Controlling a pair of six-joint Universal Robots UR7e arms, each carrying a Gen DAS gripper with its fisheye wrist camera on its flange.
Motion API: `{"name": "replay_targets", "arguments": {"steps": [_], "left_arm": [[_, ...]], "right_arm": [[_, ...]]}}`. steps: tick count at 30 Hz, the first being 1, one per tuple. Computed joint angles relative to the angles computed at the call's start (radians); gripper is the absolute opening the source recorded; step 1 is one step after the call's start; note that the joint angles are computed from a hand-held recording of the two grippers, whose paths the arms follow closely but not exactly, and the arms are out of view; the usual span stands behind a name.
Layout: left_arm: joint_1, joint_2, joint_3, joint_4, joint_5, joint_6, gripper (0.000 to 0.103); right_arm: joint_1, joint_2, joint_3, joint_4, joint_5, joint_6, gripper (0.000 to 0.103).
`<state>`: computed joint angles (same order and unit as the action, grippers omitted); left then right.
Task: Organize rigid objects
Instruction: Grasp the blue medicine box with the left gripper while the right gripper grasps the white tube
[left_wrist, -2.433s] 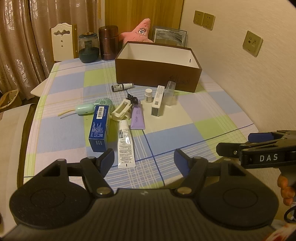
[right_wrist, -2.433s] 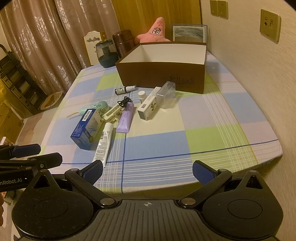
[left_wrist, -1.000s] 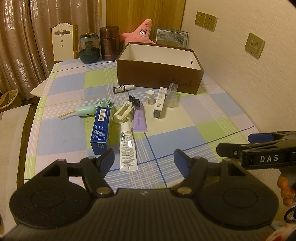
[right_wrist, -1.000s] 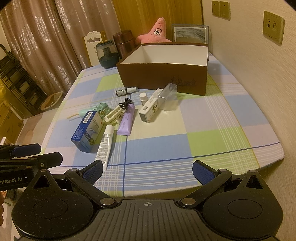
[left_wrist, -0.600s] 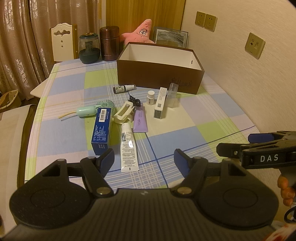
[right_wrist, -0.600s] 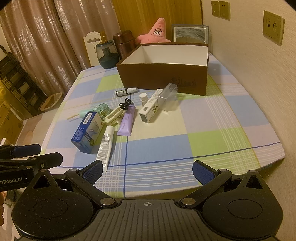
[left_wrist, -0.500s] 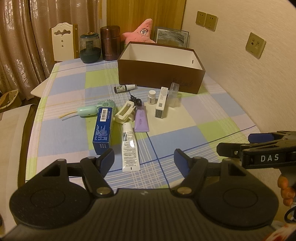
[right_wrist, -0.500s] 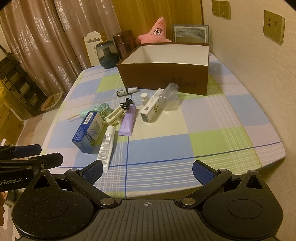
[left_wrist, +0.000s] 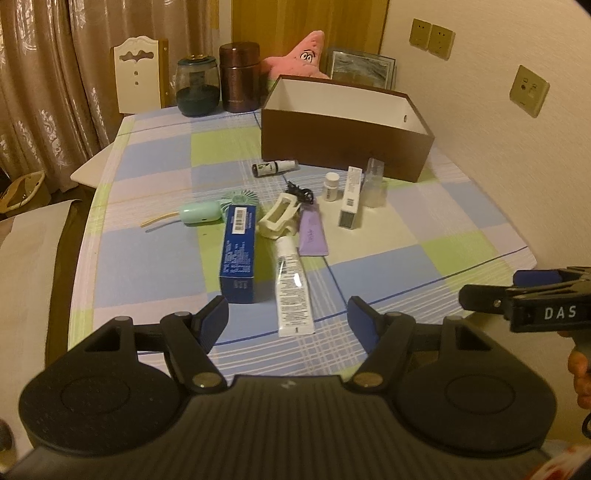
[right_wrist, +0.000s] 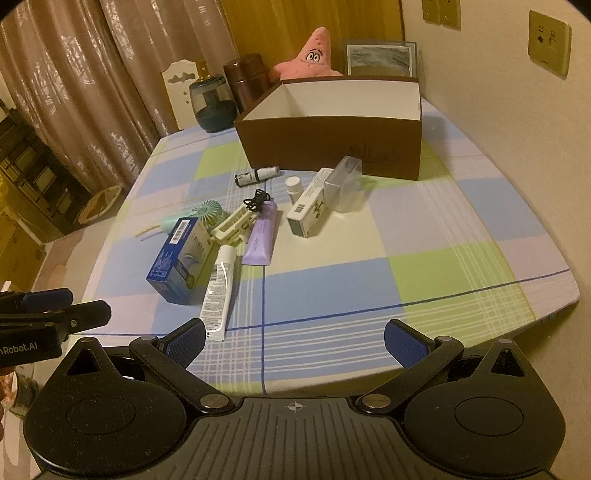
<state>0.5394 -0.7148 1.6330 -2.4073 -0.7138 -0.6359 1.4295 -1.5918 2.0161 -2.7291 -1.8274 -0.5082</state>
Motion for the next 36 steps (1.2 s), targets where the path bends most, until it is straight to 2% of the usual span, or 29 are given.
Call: {"name": "replay_targets", "arguments": {"steps": [4, 12, 18, 25, 28, 36], "left_arm": [[0.015, -0.013, 0.016, -0.003, 0.002, 0.021, 0.069], [0.046, -0.010, 0.020, -0.027, -0.014, 0.068, 0.069], [0.072, 0.018, -0.013, -0.037, -0.022, 0.100, 0.069], [0.110, 0.065, -0.086, 0.004, -0.014, 0.096, 0.069], [0.129, 0.090, -0.130, 0.030, -0.015, 0.100, 0.059], [0.176, 0.166, -0.259, 0.119, -0.001, 0.093, 0.059]], "right_arm": [[0.004, 0.006, 0.012, -0.016, -0.015, 0.017, 0.093], [0.008, 0.024, 0.019, -0.040, -0.033, 0.022, 0.092], [0.004, 0.065, -0.012, -0.041, -0.016, 0.010, 0.092], [0.005, 0.159, -0.113, 0.012, 0.012, -0.027, 0.088], [0.001, 0.204, -0.168, 0.041, 0.025, -0.043, 0.086], [-0.013, 0.310, -0.313, 0.139, 0.054, -0.080, 0.084]]}}
